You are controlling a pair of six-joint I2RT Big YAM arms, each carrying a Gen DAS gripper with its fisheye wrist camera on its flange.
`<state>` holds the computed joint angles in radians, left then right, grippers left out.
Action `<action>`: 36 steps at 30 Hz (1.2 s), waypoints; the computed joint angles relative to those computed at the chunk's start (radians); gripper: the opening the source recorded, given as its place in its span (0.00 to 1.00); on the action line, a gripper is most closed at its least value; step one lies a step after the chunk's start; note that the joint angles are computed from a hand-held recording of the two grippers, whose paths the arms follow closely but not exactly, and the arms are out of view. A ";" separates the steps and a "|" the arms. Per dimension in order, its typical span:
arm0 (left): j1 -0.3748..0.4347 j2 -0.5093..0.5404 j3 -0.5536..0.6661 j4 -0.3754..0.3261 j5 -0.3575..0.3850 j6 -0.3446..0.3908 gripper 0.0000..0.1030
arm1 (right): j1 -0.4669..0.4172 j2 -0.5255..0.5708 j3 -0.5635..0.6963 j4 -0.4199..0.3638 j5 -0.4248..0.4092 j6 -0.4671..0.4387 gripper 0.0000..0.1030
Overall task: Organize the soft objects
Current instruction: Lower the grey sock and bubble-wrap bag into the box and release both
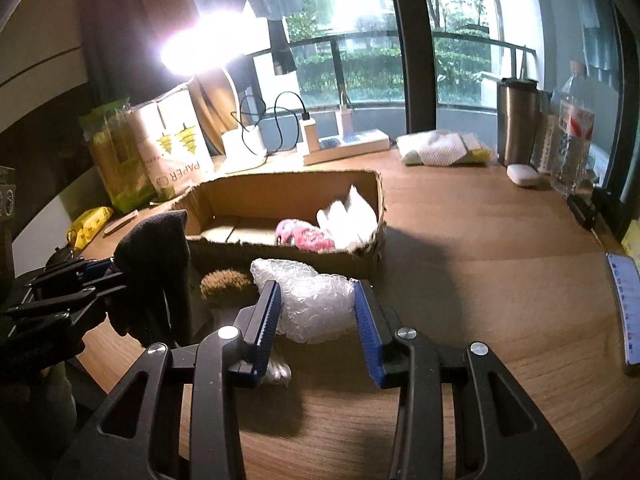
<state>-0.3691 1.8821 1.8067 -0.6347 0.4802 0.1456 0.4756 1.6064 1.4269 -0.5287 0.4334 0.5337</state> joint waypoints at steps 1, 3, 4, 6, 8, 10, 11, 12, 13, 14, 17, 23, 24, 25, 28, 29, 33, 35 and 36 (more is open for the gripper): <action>0.002 0.002 0.007 0.002 0.000 -0.003 0.29 | 0.001 -0.003 0.002 0.003 0.004 -0.004 0.39; 0.005 0.002 0.011 0.012 -0.001 -0.010 0.29 | 0.002 -0.008 0.006 0.007 0.010 -0.011 0.39; 0.007 0.004 0.017 0.015 0.000 -0.013 0.29 | 0.002 -0.008 0.010 0.007 0.013 -0.015 0.39; 0.009 0.006 0.023 0.021 0.001 -0.017 0.29 | 0.001 -0.010 0.014 0.011 0.015 -0.024 0.39; 0.011 0.011 0.033 0.022 -0.001 -0.018 0.30 | -0.001 -0.003 0.026 0.010 0.012 -0.030 0.39; 0.012 0.020 0.051 0.015 -0.001 -0.020 0.30 | -0.006 0.003 0.035 0.013 0.004 -0.035 0.39; 0.013 0.024 0.058 0.014 -0.001 -0.019 0.30 | -0.008 0.006 0.038 0.016 0.001 -0.038 0.39; 0.013 0.029 0.067 0.014 -0.002 -0.019 0.30 | -0.009 0.008 0.041 0.020 -0.001 -0.040 0.39; 0.013 0.034 0.077 0.014 -0.003 -0.020 0.30 | -0.011 0.009 0.044 0.025 -0.003 -0.044 0.39; 0.013 0.038 0.085 0.013 -0.005 -0.020 0.30 | -0.013 0.010 0.047 0.030 -0.005 -0.048 0.39; 0.013 0.059 0.120 0.003 -0.016 -0.025 0.30 | -0.019 0.010 0.050 0.046 -0.010 -0.062 0.39; 0.007 0.103 0.189 -0.013 -0.041 -0.035 0.30 | -0.043 0.022 0.059 0.064 -0.042 -0.068 0.39; 0.007 0.113 0.203 -0.018 -0.044 -0.039 0.29 | -0.049 0.025 0.060 0.067 -0.054 -0.070 0.39; 0.006 0.122 0.215 -0.019 -0.047 -0.042 0.29 | -0.057 0.028 0.061 0.072 -0.073 -0.071 0.39; 0.000 0.163 0.268 -0.036 -0.073 -0.037 0.30 | -0.077 0.039 0.064 0.086 -0.110 -0.068 0.39; 0.000 0.180 0.292 -0.049 -0.074 -0.042 0.30 | -0.083 0.041 0.064 0.092 -0.120 -0.071 0.39; -0.006 0.240 0.381 -0.083 -0.084 -0.057 0.29 | -0.107 0.057 0.079 0.108 -0.153 -0.078 0.39; -0.010 0.272 0.431 -0.106 -0.088 -0.062 0.30 | -0.119 0.069 0.090 0.114 -0.169 -0.081 0.39; -0.012 0.290 0.458 -0.118 -0.093 -0.064 0.30 | -0.124 0.075 0.095 0.116 -0.174 -0.082 0.39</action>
